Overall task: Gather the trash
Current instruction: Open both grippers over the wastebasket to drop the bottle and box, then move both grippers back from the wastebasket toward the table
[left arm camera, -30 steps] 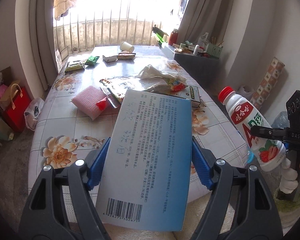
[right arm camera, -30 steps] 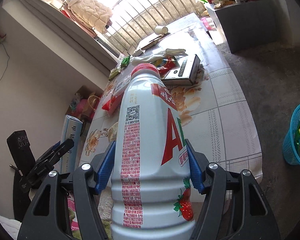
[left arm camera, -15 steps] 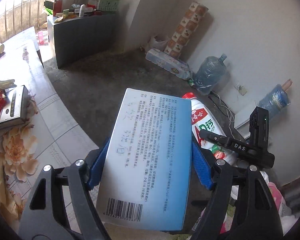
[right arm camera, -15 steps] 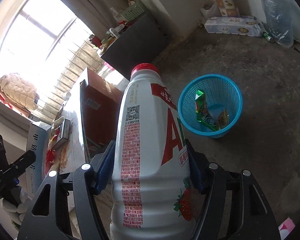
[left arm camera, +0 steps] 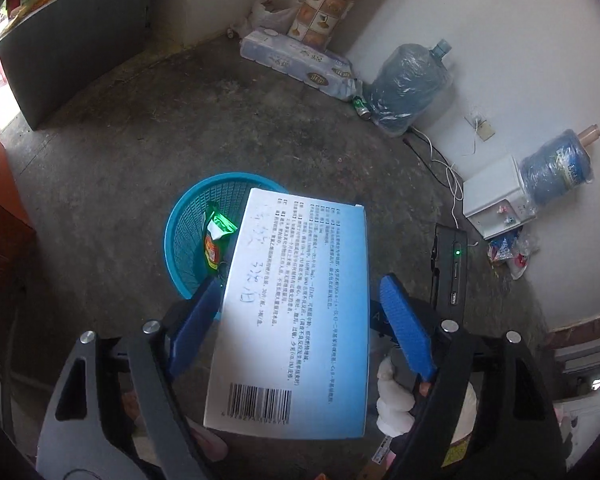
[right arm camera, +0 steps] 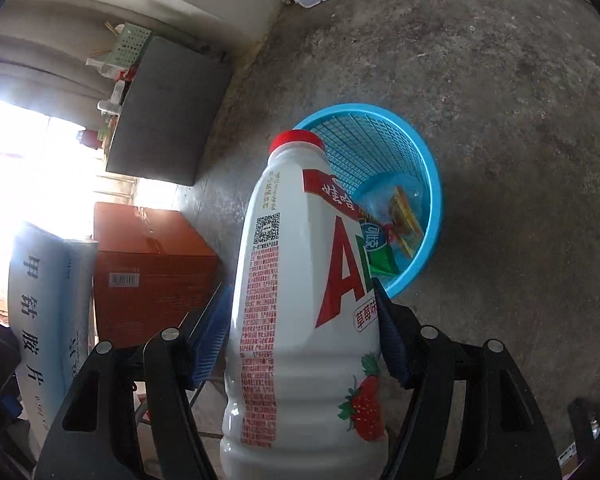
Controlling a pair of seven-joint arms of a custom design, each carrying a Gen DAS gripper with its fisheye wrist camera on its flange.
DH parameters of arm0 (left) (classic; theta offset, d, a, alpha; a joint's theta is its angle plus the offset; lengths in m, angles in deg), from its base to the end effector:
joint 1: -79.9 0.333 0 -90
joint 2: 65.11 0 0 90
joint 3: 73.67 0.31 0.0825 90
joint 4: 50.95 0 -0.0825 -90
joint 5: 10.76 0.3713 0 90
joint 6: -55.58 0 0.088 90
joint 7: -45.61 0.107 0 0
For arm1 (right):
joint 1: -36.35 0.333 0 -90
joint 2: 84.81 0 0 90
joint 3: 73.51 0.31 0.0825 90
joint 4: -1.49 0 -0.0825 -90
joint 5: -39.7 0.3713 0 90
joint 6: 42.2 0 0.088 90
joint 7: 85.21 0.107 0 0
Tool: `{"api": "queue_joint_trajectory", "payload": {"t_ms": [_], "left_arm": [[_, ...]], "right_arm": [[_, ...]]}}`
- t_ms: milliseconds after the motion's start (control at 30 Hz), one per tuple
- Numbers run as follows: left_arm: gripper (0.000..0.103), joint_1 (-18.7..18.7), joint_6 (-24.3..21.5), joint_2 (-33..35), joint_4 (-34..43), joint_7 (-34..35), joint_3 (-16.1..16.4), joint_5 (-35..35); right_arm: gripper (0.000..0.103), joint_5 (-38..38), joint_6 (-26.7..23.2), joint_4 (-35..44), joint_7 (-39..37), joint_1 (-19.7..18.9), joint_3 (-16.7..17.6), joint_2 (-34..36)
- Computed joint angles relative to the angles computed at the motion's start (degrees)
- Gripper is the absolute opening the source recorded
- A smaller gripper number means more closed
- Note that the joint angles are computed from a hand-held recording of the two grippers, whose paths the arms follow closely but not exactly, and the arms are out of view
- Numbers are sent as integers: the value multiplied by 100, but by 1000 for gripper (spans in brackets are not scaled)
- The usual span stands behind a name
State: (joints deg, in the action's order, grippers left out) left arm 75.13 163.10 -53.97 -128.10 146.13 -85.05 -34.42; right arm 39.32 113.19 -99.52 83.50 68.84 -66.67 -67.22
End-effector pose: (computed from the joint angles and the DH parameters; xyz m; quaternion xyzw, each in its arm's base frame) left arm 0.5974 -0.1895 0.6523 0.5321 -0.8004 0.2709 0.0530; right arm 0.5251 0.4195 0.4666 -0.4001 0.8599 0.0902 0.3038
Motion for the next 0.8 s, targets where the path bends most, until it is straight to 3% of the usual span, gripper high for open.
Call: {"api": "queue_joint_trajectory", "payload": {"t_ms": [100,333,533,800], "left_arm": [[84,-22,-18,310,456,-285,-5,82],[84,364,259,-772,-832,305,231,-494],[84,507,412,-1767,-1691,769,637,-714],[84,720,389,-3043,-2590,1039,1399,-1305]], "right_arm": [[71,261,-207,212,-199,-156,36,378],[71,340,80,-438,-170,-24,58,111],[71,-307,69,-912,385,234,-57,-526],[71,-1888,-1284,-28,715,489,157,-839]]}}
